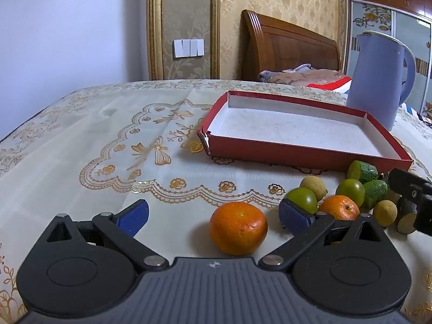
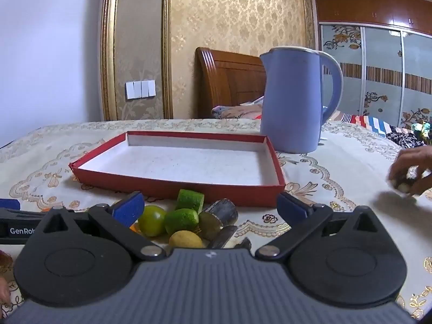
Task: Organize fruits
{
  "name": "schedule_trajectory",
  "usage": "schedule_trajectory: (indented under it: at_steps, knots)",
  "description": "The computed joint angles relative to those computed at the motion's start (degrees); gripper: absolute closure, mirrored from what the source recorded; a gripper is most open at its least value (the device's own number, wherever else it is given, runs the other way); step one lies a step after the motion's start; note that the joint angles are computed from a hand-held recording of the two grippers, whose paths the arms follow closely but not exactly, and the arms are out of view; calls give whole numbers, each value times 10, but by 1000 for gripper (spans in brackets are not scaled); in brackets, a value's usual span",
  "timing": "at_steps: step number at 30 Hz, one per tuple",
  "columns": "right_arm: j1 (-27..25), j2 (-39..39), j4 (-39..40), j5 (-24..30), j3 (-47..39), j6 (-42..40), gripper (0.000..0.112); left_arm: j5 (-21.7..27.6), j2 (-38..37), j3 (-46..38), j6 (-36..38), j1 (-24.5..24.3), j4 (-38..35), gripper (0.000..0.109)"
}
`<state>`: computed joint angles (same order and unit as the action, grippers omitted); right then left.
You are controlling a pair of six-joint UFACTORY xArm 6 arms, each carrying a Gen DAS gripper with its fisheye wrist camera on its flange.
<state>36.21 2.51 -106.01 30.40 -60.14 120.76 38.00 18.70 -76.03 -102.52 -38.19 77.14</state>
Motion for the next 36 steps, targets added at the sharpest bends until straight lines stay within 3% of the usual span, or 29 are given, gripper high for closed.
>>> schedule_trajectory:
  at_steps: [36]
  knots:
    - [-2,6,30,-1,-5,-22,9,0,-1,4,-7,-2,11,6]
